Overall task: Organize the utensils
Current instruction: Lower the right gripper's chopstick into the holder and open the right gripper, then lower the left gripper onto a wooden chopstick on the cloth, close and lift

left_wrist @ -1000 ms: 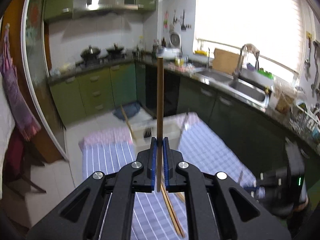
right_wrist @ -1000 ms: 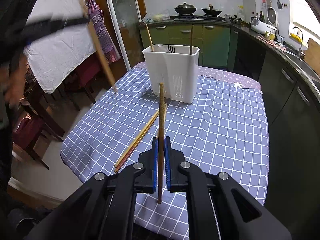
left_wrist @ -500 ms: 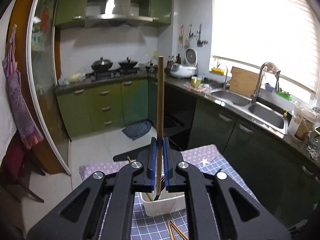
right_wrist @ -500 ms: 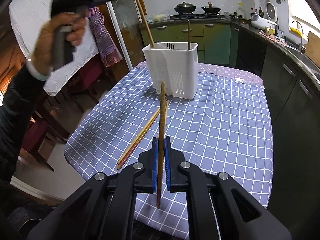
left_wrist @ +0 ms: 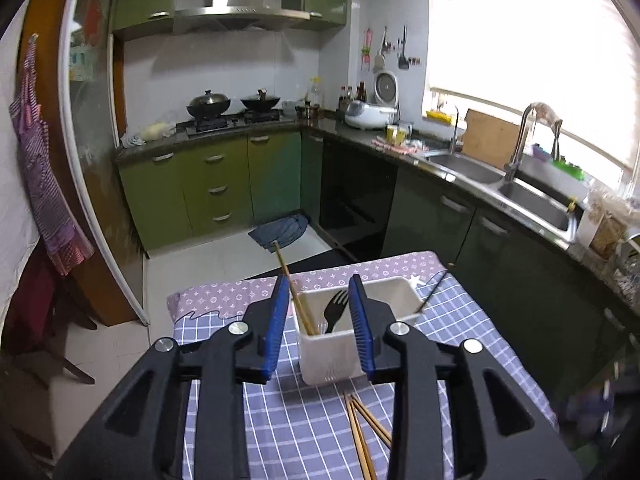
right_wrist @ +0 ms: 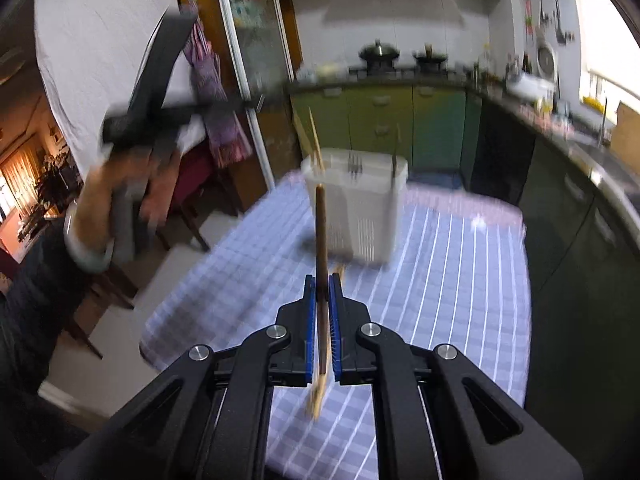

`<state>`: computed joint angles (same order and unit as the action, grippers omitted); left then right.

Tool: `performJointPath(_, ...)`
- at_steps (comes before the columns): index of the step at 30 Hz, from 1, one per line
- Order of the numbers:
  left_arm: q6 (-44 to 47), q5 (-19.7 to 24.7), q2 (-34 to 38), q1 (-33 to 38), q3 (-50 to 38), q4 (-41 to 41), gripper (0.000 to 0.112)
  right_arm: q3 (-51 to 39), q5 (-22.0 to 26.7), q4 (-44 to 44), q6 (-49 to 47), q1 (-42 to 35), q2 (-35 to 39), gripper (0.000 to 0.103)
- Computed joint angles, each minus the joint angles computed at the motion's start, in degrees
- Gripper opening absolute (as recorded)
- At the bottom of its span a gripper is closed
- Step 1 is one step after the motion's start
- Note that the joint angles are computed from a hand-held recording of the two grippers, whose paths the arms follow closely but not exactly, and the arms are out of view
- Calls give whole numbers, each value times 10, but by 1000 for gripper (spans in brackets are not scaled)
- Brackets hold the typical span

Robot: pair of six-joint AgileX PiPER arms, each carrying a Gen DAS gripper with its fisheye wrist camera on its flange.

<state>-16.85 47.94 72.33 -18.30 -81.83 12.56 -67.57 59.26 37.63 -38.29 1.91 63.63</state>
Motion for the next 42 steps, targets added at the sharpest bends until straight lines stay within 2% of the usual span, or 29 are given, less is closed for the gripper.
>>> performJointPath(6, -43, 31, -127, -44, 78, 57, 39, -190, -62, -24, 115, 58, 95, 7)
performJointPath(10, -29, 61, -195, -47, 125, 39, 40, -293, -127, -103, 210, 105, 179, 7)
performJointPath(11, -27, 69, -211, -51, 139, 40, 43, -315, -145, -136, 242, 118, 206, 7)
performJointPath(13, -10, 77, -232, -40, 158, 27, 45, -355, -148, -181, 284, 130, 255, 7)
performJointPath(16, 60, 84, -248, 28, 177, -53, 45, -407, -128, -230, 331, 141, 326, 7)
performJointPath(19, 108, 91, -250, 77, 189, -101, 45, -403, -127, -256, 346, 156, 370, 7)
performJointPath(22, 98, 96, -243, 73, 199, -94, 45, -394, -122, -270, 341, 167, 392, 8)
performJointPath(23, 95, 98, -237, 71, 201, -97, 45, -386, -128, -274, 341, 170, 391, 10)
performJointPath(24, 103, 99, -232, 78, 202, -110, 45, -360, -145, -274, 337, 172, 379, 18)
performJointPath(27, 80, 103, -211, 53, 211, -104, 45, -287, -196, -257, 310, 170, 318, 19)
performJointPath(29, 49, 100, -190, 23, 215, -86, 45, -210, -230, -189, 245, 155, 244, 21)
performJointPath(32, 16, 97, -152, -11, 224, -86, 45, -101, -226, -84, 143, 127, 141, 32)
performJointPath(33, 10, 92, -135, -19, 230, -94, 45, -49, -212, -48, 102, 111, 103, 33)
performJointPath(35, -1, 79, -93, -33, 238, -103, 45, 25, -209, -29, 74, 100, 52, 33)
performJointPath(37, -9, 66, -49, -43, 239, -111, 45, 123, -234, -33, 56, 90, 1, 33)
performJointPath(39, -17, 55, -4, -46, 237, -118, 34, 202, -270, -66, 72, 88, -31, 33)
performJointPath(42, -26, 45, 59, -42, 223, -128, 32, 278, -268, -2, 7, 32, -52, 33)
